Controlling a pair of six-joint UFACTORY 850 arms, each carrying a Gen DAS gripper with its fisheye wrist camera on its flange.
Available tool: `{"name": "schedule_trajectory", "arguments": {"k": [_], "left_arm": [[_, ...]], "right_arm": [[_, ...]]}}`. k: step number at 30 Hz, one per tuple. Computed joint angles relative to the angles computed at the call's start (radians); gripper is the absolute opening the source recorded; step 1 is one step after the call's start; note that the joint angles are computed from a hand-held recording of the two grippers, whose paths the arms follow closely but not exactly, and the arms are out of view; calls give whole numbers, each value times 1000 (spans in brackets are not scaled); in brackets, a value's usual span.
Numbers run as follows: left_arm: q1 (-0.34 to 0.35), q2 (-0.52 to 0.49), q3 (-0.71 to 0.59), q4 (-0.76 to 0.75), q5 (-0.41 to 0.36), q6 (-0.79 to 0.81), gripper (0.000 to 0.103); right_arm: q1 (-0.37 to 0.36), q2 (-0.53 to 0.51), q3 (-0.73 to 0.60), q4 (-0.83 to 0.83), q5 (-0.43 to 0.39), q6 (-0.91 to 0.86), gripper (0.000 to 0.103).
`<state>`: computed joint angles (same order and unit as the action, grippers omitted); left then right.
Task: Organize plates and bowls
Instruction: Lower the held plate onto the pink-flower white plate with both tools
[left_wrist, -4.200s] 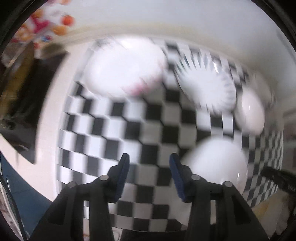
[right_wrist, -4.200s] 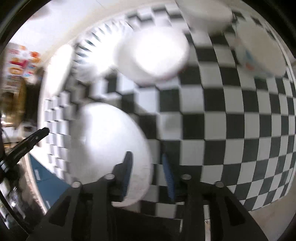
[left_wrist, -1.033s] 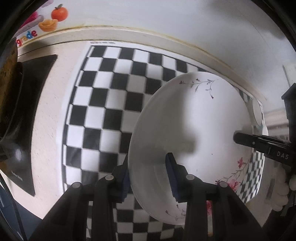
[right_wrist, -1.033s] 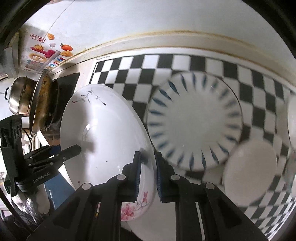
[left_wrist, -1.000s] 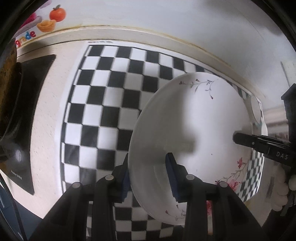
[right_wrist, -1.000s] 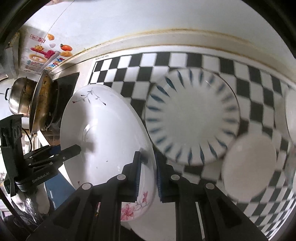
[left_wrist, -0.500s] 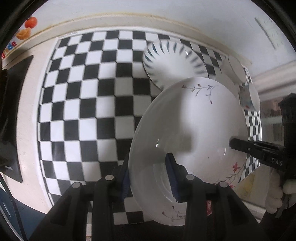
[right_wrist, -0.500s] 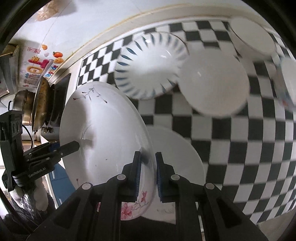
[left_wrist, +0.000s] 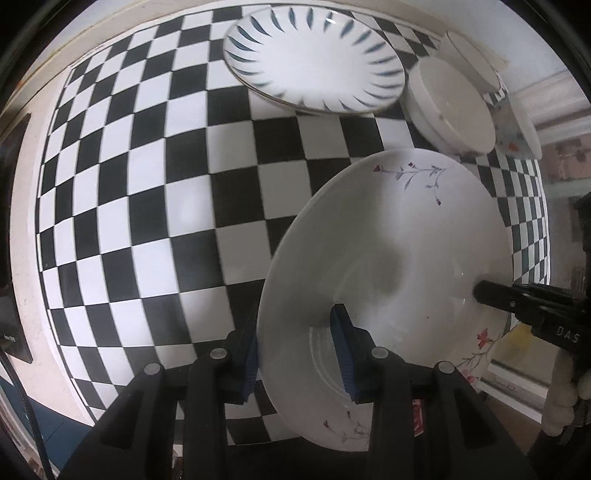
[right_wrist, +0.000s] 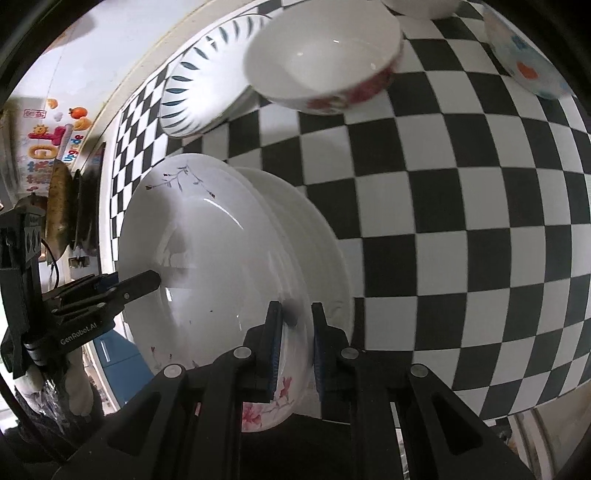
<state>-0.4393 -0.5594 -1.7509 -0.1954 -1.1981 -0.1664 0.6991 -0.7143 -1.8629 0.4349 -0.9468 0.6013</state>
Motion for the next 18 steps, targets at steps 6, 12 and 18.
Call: {"name": "schedule_trajectory", "arguments": {"k": [6, 12, 18], "left_arm": [[-26, -24, -16, 34, -4, -20, 34], [-31, -35, -21, 38, -4, -34, 34], [-26, -23, 2, 29, 6, -32, 34]], "right_arm": [[-6, 21, 50, 7, 13, -6, 17], [-4, 9, 34, -4, 6, -16, 16], [1, 0, 14, -26, -8, -4, 16]]}}
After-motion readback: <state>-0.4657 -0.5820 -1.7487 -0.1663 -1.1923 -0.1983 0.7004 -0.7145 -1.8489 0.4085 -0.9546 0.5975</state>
